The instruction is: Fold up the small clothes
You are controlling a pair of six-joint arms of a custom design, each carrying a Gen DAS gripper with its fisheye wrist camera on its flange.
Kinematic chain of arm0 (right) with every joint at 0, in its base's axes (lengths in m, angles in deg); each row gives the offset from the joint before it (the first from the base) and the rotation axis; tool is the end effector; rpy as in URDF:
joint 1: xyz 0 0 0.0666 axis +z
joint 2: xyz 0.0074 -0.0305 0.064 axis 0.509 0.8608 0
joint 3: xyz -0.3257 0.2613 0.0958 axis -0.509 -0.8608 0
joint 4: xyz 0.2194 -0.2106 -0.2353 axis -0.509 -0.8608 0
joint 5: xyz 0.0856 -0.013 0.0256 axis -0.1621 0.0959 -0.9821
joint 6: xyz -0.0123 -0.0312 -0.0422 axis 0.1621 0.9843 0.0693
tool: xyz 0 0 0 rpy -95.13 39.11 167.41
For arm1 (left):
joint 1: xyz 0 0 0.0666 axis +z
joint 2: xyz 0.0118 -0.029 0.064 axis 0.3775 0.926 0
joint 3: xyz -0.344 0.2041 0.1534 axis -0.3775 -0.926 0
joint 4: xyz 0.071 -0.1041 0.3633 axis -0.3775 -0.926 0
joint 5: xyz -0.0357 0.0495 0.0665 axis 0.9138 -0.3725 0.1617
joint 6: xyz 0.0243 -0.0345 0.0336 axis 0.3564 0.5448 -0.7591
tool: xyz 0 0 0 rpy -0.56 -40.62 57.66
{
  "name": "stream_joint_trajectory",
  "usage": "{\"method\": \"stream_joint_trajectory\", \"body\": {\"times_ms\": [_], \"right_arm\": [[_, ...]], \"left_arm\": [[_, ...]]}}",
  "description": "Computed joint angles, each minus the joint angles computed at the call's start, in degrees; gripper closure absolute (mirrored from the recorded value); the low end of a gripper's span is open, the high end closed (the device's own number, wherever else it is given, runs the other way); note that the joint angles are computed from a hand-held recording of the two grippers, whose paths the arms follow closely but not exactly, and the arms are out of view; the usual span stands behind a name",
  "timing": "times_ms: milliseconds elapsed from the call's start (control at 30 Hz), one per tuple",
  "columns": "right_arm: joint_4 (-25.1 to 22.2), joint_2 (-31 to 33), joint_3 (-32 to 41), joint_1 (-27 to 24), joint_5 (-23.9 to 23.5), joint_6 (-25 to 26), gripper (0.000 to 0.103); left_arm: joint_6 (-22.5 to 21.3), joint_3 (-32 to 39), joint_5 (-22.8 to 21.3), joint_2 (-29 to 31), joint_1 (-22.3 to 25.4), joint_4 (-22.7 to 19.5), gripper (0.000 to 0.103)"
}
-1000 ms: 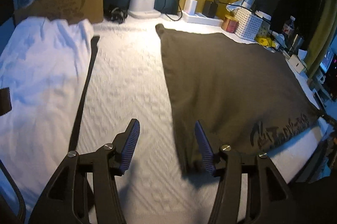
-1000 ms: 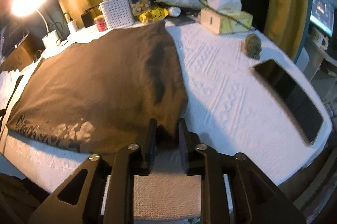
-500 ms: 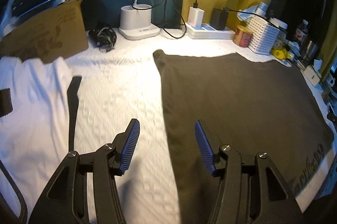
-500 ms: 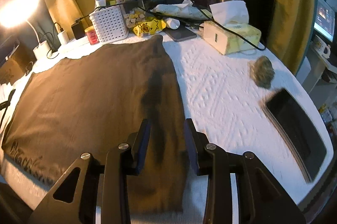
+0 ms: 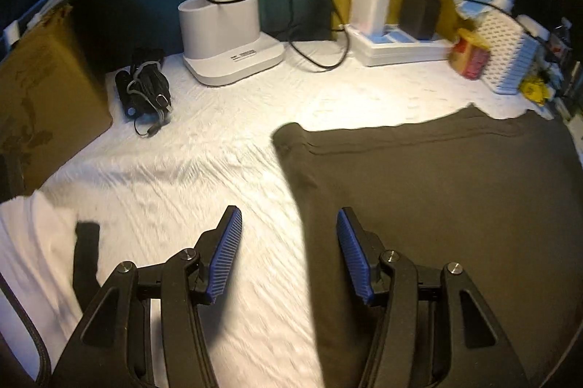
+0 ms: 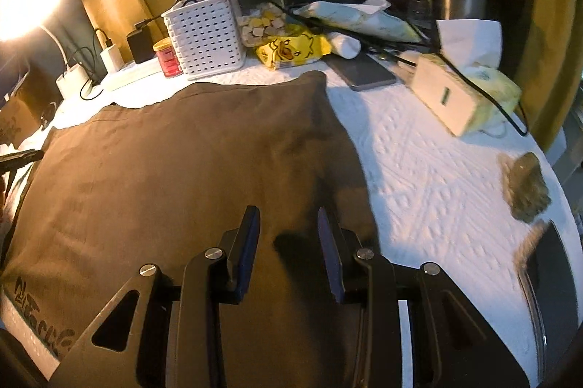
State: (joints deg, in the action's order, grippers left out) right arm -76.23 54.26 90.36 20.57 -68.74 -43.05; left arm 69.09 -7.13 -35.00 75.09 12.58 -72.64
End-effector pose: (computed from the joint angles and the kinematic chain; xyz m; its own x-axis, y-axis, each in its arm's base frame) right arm 0.3002 -0.0534 0.4210 -0.7573 0.1761 -0.6288 0.2021 0.9789 0.0308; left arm 0.4967 -0.0875 0.4070 -0.7802 0.2582 -0.5698 0.3119 0.9501 0.0034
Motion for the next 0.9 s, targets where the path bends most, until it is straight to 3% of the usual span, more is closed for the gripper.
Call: {"method": "stream_joint_trajectory", "body": {"times_ms": [133, 233, 333, 533, 667, 900], "right_arm": [[-0.22, 1.57, 0.31, 0.10, 0.49, -0.23, 0.068], [-0.44, 2.09, 0.37, -0.12, 0.77, -0.37, 0.068], [-0.54, 2.18, 0.46, -0.01, 1.05, -0.60, 0.068], [-0.83, 1.71, 0.26, -0.26, 1.30, -0.99, 0.068], [-1.07, 1.00, -0.04, -0.54, 1.80, -1.47, 0.068], [-1.53, -1.32, -1.37, -1.53, 2.04, -2.14, 0.068]], "left_arm": [[-0.59, -0.76, 0.46, 0.34, 0.56, 2.90, 0.054], [-2.14, -0.74, 3.39, 0.30, 0.85, 2.94, 0.103], [-4.11, -1.58, 0.15, -0.26, -0.52, 4.13, 0.102], [-2.76, -1.25, 0.68, 0.17, 0.16, 4.77, 0.102], [-2.41, -0.36, 0.59, 0.52, 0.02, 3.04, 0.102], [0.56, -1.99, 1.07, -2.48, 0.36, 1.91, 0.101]]}}
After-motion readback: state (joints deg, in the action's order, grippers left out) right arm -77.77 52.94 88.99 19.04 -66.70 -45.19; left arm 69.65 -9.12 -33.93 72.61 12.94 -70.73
